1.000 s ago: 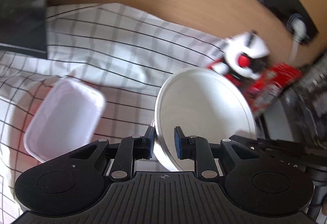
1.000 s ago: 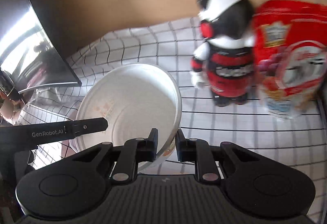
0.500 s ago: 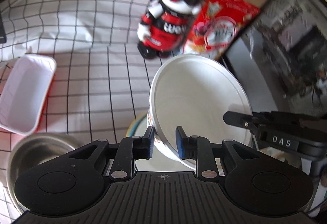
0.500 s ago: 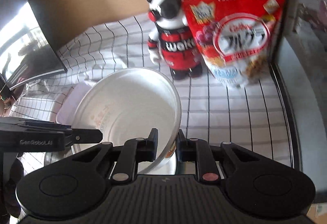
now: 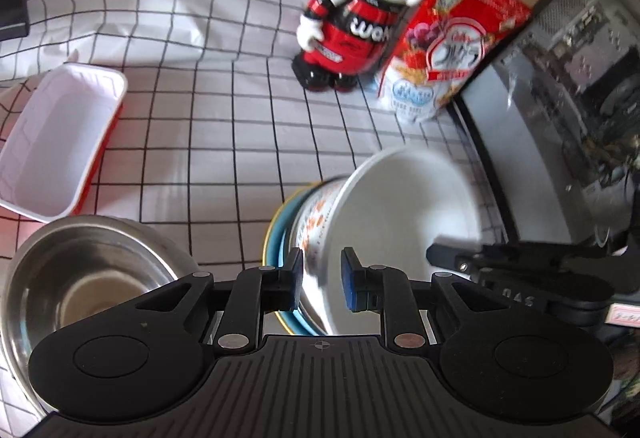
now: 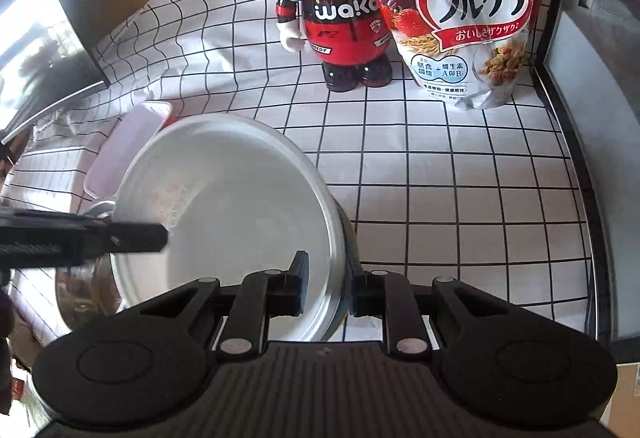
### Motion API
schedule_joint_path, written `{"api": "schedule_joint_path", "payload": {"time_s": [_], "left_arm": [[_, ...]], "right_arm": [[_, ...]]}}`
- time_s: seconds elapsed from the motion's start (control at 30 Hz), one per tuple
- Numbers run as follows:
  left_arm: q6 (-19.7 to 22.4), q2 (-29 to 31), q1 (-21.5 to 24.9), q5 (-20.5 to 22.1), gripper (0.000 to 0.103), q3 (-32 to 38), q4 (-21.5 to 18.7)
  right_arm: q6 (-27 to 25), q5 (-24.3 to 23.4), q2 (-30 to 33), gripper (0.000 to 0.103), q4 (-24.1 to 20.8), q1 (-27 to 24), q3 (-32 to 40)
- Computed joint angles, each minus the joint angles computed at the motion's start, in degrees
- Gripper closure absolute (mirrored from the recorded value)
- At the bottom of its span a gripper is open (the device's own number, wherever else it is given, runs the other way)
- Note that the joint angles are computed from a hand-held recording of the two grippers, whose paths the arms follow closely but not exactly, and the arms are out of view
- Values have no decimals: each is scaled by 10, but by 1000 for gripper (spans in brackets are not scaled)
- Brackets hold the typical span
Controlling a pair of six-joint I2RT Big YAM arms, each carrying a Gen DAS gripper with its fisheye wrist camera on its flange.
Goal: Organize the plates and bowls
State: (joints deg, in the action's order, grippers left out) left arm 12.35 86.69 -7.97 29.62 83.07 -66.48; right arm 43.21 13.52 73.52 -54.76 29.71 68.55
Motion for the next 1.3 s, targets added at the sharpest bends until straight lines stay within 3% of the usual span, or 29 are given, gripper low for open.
{"api": "schedule_joint_path", "payload": {"time_s": [0.13,0.2,0.3,0.5,0.6,1.0,1.3], "left_arm": [[-19,-5,9,7,80,-1,16],[-27,-6,12,6,80,-1,22],[-27,-5,11,-6,80,-2,25],[-18,-3,2,-37,80,-15,32],[-16,0,-1,-47,72,-20,37],[-9,-5,-13,-49,71,-25,48],[-24,13,-14,-41,71,-22,48]], "right_arm": [[3,15,-2,81,-3,1,2],[6,23,-6,70,1,1,0],[9,28,-7,62,5,-1,-2],[17,20,5,61,-1,-6,-6],[22,20,4,55,2,-7,-12],[10,17,8,54,11,-14,-21],[4,-34,11,49,50,-21,-39]]}}
